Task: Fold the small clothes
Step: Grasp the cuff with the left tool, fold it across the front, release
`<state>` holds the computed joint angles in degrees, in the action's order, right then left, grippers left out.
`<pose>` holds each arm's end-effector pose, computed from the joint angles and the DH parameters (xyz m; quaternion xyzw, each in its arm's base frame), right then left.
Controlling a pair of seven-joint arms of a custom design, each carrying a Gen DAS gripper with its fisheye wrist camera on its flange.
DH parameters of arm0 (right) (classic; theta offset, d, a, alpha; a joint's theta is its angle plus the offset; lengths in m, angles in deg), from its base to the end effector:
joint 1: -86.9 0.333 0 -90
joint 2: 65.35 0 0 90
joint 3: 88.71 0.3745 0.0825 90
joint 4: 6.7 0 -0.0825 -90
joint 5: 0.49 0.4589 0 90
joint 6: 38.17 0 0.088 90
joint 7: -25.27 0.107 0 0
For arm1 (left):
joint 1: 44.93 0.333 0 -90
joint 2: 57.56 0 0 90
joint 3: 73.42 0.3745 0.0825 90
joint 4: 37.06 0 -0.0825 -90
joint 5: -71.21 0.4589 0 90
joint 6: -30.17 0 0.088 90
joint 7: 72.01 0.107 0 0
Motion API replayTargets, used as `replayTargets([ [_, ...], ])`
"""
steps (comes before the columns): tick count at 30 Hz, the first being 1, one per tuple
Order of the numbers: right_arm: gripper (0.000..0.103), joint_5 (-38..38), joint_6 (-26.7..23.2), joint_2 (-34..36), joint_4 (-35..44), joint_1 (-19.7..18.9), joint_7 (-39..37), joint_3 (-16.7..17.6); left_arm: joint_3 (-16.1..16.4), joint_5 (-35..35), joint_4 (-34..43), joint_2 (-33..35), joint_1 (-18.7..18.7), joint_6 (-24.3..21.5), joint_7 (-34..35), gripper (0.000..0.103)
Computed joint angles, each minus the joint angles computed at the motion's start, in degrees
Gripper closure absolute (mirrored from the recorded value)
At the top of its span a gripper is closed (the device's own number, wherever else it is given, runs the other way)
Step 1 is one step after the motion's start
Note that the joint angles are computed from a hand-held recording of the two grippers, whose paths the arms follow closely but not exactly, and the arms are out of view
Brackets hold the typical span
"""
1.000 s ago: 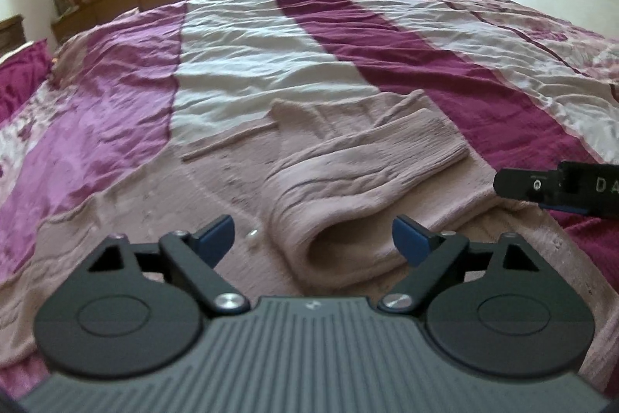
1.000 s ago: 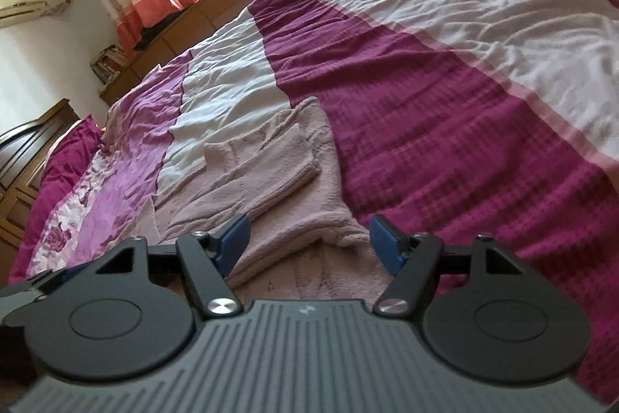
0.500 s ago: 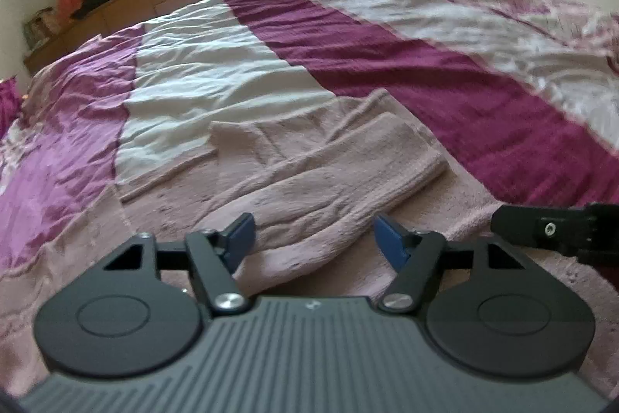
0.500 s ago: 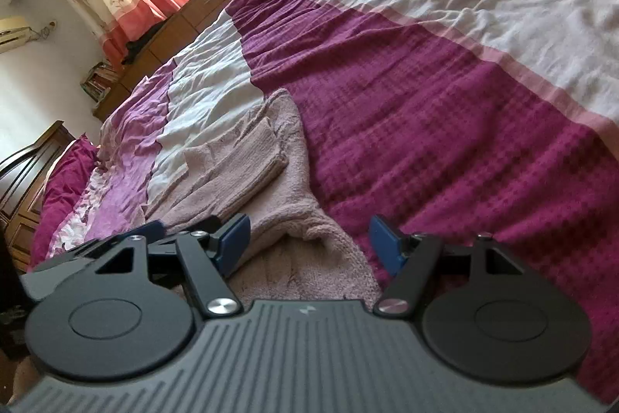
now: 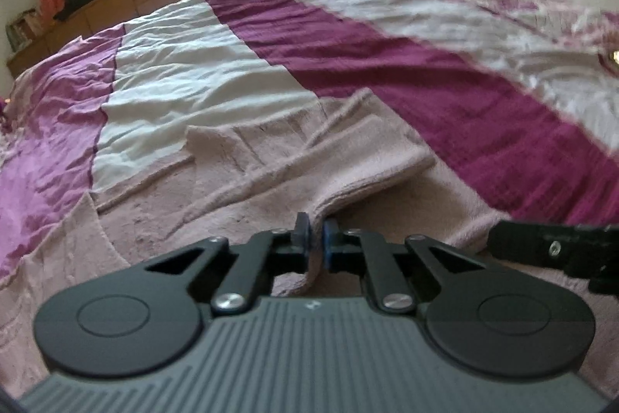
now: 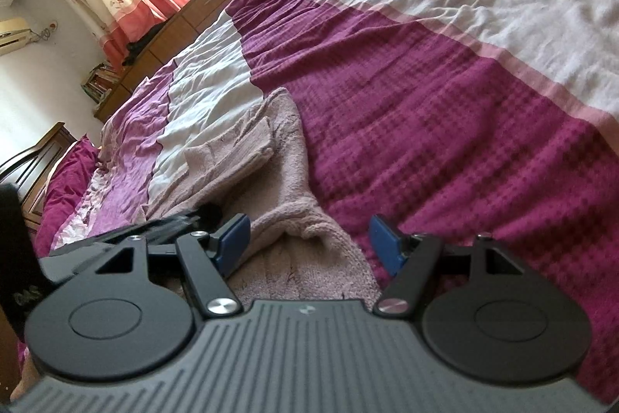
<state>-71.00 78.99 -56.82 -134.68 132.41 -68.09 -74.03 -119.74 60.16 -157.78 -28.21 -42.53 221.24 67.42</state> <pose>0.3375 0.4831 0.3110 -0.1508 0.8720 -0.2517 0.3919 0.5475 -0.4323 0.3295 -0.1711 0.8856 -0.3935 0.1779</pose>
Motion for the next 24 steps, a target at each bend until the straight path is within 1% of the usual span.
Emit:
replayTargets([
  [6,0.028,0.35,-0.33,-0.13,0.08,0.17,-0.09,0.13,-10.56,-0.77,-0.59,1.65,11.17,0.21,-5.52,0.095],
  [8,0.028,0.53,-0.54,-0.12,0.16,0.26,-0.38,0.2,-13.52,-0.9,-1.0,2.04,14.72,0.61,-7.83,0.095],
  [10,0.028,0.76,-0.68,-0.13,0.25,0.3,-0.6,0.23,-15.7,-0.88,-1.63,2.18,17.88,1.73,-10.43,0.095],
  [12,0.028,0.86,-0.83,-0.11,0.41,0.32,-1.02,0.23,-16.99,-0.29,-2.21,2.29,20.4,2.79,-13.16,0.095],
  [15,0.028,1.09,-1.27,0.14,1.1,0.4,-2.57,0.25,-16.45,0.08,-2.93,1.23,22.14,3.99,-16.95,0.095],
  [17,0.028,1.31,-1.56,0.45,1.79,0.48,-3.9,0.23,-15.52,0.35,-3.22,0.57,22.8,3.79,-19.23,0.095],
  [21,0.028,1.7,-1.96,1.05,3.09,0.64,-6.63,0.06,-10.82,-0.17,-3.49,-1.99,21.15,1.41,-23.3,0.094],
  [24,0.028,2.14,-2.46,1.36,3.86,0.86,-8.47,-0.02,-8.23,-1.36,-3.72,-3.29,20.34,-0.61,-24.96,0.093],
])
